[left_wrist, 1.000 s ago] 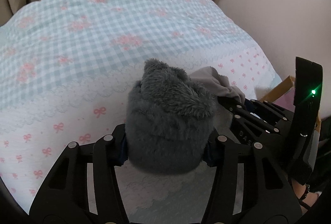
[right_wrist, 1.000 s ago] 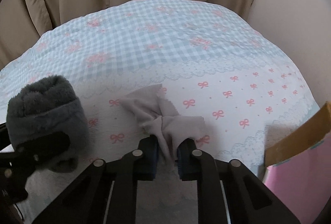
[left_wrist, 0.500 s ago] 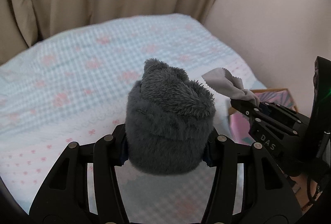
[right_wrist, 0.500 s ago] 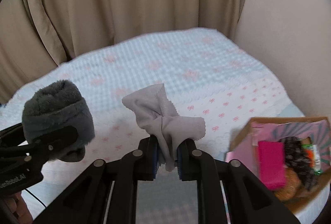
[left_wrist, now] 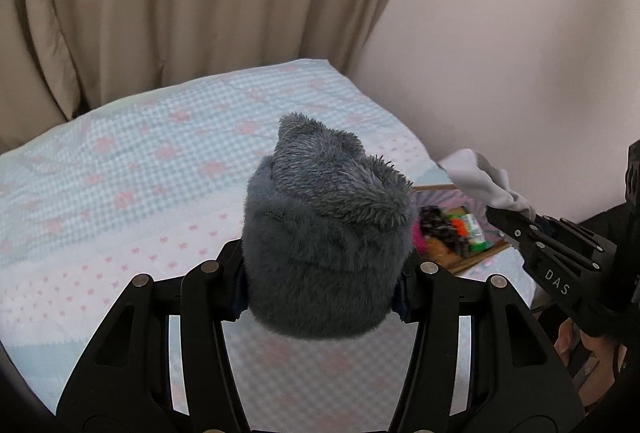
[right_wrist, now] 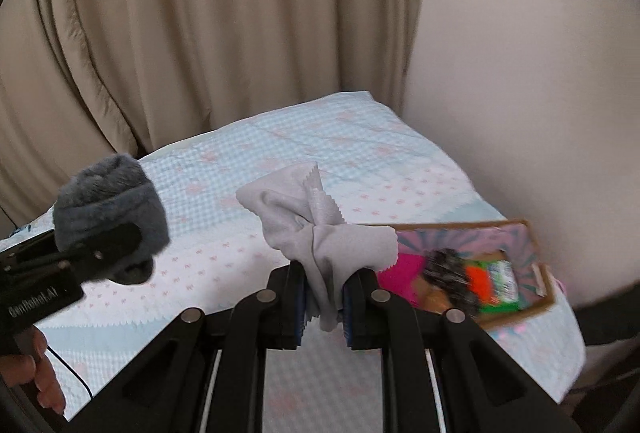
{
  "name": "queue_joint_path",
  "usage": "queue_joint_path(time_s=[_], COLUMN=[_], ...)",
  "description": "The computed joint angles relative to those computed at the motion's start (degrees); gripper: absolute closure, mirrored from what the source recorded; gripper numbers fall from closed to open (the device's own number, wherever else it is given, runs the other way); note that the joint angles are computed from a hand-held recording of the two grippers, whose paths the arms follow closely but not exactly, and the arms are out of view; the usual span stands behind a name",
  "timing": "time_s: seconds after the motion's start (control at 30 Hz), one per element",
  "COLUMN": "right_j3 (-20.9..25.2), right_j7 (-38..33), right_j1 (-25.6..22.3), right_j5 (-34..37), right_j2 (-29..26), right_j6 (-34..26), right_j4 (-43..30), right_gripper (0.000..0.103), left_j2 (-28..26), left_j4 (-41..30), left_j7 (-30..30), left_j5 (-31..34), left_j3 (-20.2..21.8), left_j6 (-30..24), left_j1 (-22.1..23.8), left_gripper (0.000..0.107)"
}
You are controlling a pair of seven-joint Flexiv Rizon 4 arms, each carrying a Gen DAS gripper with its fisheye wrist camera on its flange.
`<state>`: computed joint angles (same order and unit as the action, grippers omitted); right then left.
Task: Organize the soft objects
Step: 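Carry the grey slipper and grey cloth over the cardboard box with both tools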
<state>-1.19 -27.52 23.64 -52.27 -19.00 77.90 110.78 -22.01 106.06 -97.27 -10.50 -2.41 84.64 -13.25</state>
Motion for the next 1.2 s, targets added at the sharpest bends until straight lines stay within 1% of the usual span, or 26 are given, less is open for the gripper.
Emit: queue_joint_path(time_s=[0.03, 0.07, 0.1, 0.17, 0.23, 0.3, 0.43, 0.6, 0.63, 0.83, 1.03, 1.2], right_j3=[0.3, 1.0, 1.9, 3.4, 5.4, 6.0, 6.4, 5.8, 5.9, 6.1, 7.4, 8.1], right_j7=[-0.9, -2.2, -4.6, -10.0, -16.6, -20.9, -30.0, -38.5, -40.5, -49.2, -55.8, -59.4], right_j1=[-0.9, -1.7, -2.8, -5.1, -7.5, -9.1, -12.5, -15.3, -16.2, -19.2, -21.7, -22.3], right_j5=[0.7, 1.7, 3.3, 6.7, 12.6, 16.3, 24.1, 30.9, 32.7, 39.9, 46.3, 49.3], right_j2=[1.8, 2.8, 3.7, 5.1, 5.9, 7.2, 7.7, 5.8, 5.0, 0.1, -5.9, -10.2], right_j6=[-0.4, -1.1, -2.1, -3.5, -4.6, -5.0, -6.3, -8.2, -8.7, -11.4, -15.7, -18.7], right_j4=[1.5, 2.1, 2.6, 3.4, 3.4, 4.0, 3.2, 0.1, -1.0, -6.8, -13.6, -18.1], right_gripper=[0.09, 0.09, 0.09, 0.09, 0.09, 0.09, 0.09, 0.09, 0.09, 0.09, 0.09, 0.09], left_j2=[0.4, 0.7, 0.8, 0.7, -0.2, -1.5, -6.1, -13.6, -15.7, -25.4, -34.5, -40.9], left_j4=[-0.4, -1.4, -2.9, -5.4, -9.3, -12.6, -20.6, -31.4, -34.4, -48.5, -61.4, -69.8], left_j7=[-1.5, -4.0, -7.6, -12.3, -18.1, -21.7, -25.9, -27.3, -27.4, -27.4, -26.9, -27.5], left_j5=[0.8, 2.4, 4.8, 7.6, 11.6, 14.4, 17.4, 17.8, 17.5, 16.2, 14.8, 13.2], left_j3=[1.3, 3.6, 6.0, 7.9, 9.6, 9.6, 7.3, 5.2, 4.9, 4.6, 4.5, 4.3], left_j6=[-0.7, -1.8, -3.6, -6.4, -10.0, -12.8, -18.1, -23.2, -24.8, -32.4, -40.2, -45.7], left_j1=[-1.6, -4.1, -6.7, -9.4, -12.3, -13.5, -14.3, -15.2, -15.4, -16.8, -17.4, -17.0], left_gripper=[0.057, 0.057, 0.057, 0.057, 0.057, 0.057, 0.057, 0.057, 0.057, 0.057, 0.057, 0.057])
